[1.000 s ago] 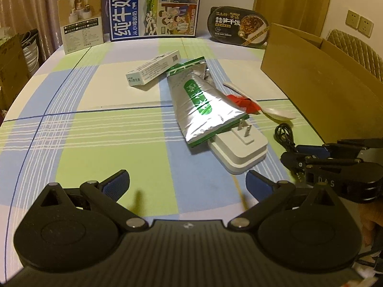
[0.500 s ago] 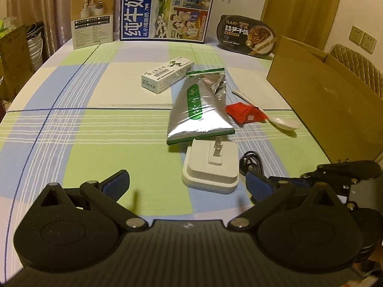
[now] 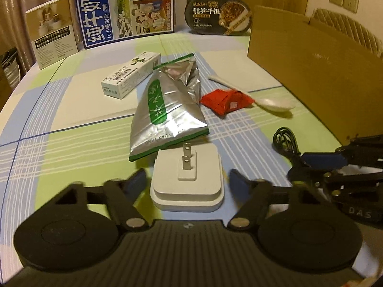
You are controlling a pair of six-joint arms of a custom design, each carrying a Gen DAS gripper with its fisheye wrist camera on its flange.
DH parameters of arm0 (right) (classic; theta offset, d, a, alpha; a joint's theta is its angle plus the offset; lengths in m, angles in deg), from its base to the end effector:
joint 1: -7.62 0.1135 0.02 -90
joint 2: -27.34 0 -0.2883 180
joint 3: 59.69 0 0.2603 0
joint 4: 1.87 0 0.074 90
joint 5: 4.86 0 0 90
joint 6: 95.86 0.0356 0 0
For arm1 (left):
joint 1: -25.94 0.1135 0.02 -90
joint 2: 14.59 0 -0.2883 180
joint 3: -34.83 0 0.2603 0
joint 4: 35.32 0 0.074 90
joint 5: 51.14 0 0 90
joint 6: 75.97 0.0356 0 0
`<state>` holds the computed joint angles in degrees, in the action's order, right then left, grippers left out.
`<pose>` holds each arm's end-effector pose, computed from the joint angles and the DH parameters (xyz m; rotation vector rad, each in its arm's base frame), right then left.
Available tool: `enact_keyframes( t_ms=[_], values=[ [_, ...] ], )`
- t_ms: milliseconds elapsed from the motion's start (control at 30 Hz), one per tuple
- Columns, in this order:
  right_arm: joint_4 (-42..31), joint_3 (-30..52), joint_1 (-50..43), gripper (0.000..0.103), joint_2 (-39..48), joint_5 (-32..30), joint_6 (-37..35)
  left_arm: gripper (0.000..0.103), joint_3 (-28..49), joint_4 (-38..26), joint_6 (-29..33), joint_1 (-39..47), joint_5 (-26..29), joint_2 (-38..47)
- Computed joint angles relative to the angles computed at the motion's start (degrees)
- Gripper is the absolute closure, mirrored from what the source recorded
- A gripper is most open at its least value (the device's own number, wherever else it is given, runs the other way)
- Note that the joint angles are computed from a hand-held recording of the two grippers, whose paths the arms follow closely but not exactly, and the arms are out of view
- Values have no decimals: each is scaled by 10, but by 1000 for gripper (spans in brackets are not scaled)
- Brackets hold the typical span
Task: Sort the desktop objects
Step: 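Grasp the coiled black cable with the right tool while the left tool grasps the white plug charger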
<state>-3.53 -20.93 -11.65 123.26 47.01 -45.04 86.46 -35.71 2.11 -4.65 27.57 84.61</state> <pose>0.2373 -0.0597 0.0943 -0.6241 2.2559 0.3853 0.2744 -0.1541 0.1251 0.2978 2.3710 -0.1127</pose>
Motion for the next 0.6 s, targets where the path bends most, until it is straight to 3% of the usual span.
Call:
enact_keyframes(
  t_ms=[367, 600],
  values=[
    [37, -2, 32, 68, 1, 37, 68, 43, -75, -14, -38, -56, -40, -75],
    [66, -7, 52, 69, 7, 62, 72, 39, -70, -11, -30, -48, -34, -70]
  ],
)
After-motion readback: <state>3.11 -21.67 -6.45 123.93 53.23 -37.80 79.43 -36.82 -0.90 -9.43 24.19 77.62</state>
